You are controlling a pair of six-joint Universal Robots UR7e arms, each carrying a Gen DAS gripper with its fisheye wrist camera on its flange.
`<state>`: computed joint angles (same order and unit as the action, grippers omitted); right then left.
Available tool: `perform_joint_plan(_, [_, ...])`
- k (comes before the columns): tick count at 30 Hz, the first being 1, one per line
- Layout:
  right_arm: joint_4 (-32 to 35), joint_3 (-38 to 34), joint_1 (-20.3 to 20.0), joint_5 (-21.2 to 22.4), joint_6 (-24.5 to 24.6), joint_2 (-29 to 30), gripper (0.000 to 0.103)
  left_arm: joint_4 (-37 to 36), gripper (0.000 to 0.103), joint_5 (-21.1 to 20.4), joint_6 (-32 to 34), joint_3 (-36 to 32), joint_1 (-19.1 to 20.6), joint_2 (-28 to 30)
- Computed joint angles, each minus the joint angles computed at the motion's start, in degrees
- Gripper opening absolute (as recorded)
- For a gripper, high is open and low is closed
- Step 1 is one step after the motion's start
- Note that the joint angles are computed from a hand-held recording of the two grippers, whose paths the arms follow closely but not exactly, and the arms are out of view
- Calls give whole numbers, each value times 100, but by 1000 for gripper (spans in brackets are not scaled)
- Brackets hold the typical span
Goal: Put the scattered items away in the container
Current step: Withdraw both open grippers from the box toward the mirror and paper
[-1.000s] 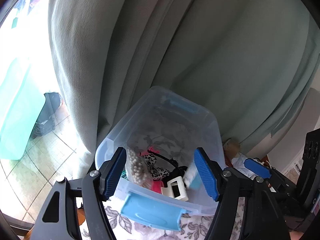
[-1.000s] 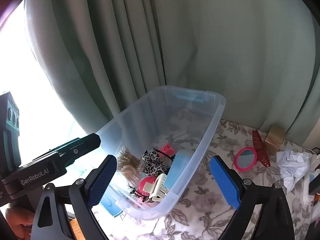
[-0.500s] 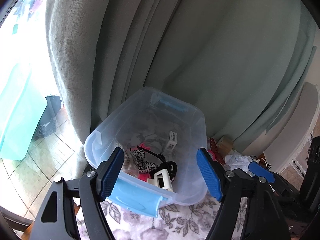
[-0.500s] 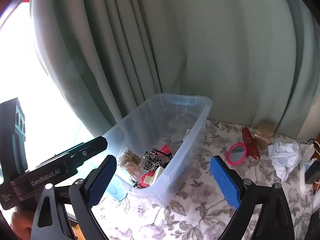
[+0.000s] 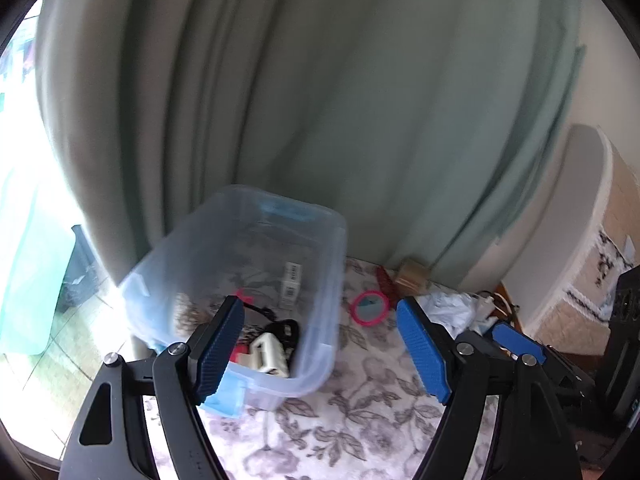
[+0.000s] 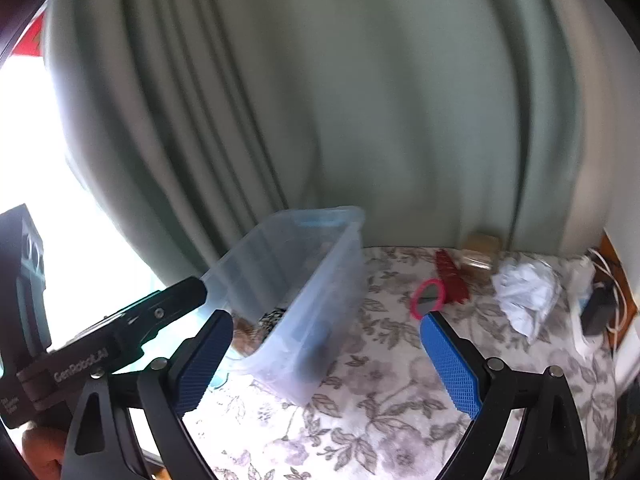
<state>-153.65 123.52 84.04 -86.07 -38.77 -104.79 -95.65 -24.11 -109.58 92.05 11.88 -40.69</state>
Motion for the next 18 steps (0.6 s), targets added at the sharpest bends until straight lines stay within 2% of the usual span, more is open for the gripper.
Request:
perform_joint_plan(2, [7, -7, -174, 111, 68, -106, 103, -380, 79, 2, 409, -64, 22, 112])
perform_joint_plan(10, [215, -146, -924, 574, 192, -383, 103, -1305, 79, -73, 1715, -554, 154, 684])
perform_joint_plan(18, [334, -359, -1726, 761, 601, -401, 103, -2877, 79, -427, 3198, -832, 344, 1202])
